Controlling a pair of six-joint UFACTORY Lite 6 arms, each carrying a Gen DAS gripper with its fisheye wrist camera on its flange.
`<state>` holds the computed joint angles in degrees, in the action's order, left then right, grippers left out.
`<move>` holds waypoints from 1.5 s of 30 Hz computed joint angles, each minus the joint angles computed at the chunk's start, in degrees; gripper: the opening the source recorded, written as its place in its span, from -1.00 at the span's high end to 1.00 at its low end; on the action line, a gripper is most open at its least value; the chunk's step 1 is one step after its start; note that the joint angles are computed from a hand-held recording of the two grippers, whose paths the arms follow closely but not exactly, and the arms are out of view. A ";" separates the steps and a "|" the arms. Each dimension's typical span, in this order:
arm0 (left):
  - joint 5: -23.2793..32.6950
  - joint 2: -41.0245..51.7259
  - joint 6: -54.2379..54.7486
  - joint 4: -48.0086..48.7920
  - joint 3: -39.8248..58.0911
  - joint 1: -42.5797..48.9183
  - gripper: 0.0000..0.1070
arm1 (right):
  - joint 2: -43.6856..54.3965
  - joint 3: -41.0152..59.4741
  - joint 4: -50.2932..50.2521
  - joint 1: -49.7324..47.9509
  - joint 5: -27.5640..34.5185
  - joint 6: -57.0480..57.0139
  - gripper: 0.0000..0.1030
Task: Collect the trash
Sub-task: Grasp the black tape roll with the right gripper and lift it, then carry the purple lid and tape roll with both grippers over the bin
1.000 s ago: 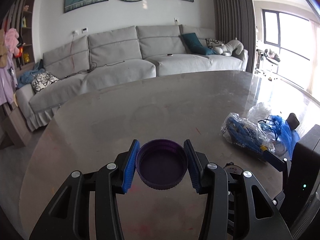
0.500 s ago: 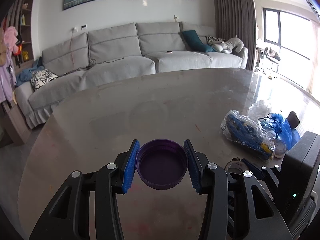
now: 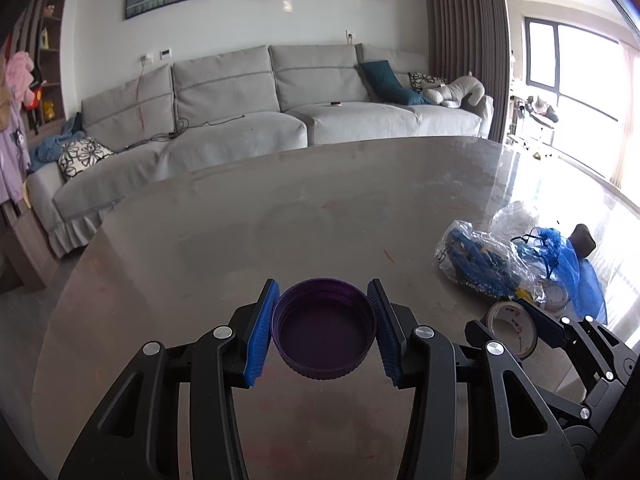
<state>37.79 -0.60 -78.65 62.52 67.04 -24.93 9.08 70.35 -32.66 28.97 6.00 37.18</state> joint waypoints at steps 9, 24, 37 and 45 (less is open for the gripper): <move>-1.75 0.98 -2.34 3.31 0.00 -6.54 0.15 | -12.67 -7.30 -3.47 -4.00 1.98 -0.08 0.03; -4.44 12.78 -1.76 0.24 10.62 -20.43 0.15 | -34.46 -23.57 22.15 -21.15 3.17 -30.99 0.03; -9.04 35.02 14.29 -15.46 34.76 -31.66 0.15 | -42.88 -34.82 88.42 -51.46 9.58 -101.71 0.03; -7.01 50.21 24.28 -22.32 53.30 -36.90 0.15 | -42.60 -39.29 104.88 -67.22 16.14 -123.97 0.03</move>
<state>30.78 49.61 -54.36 40.19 120.34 -61.83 -33.51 31.07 72.22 -38.26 22.14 -86.80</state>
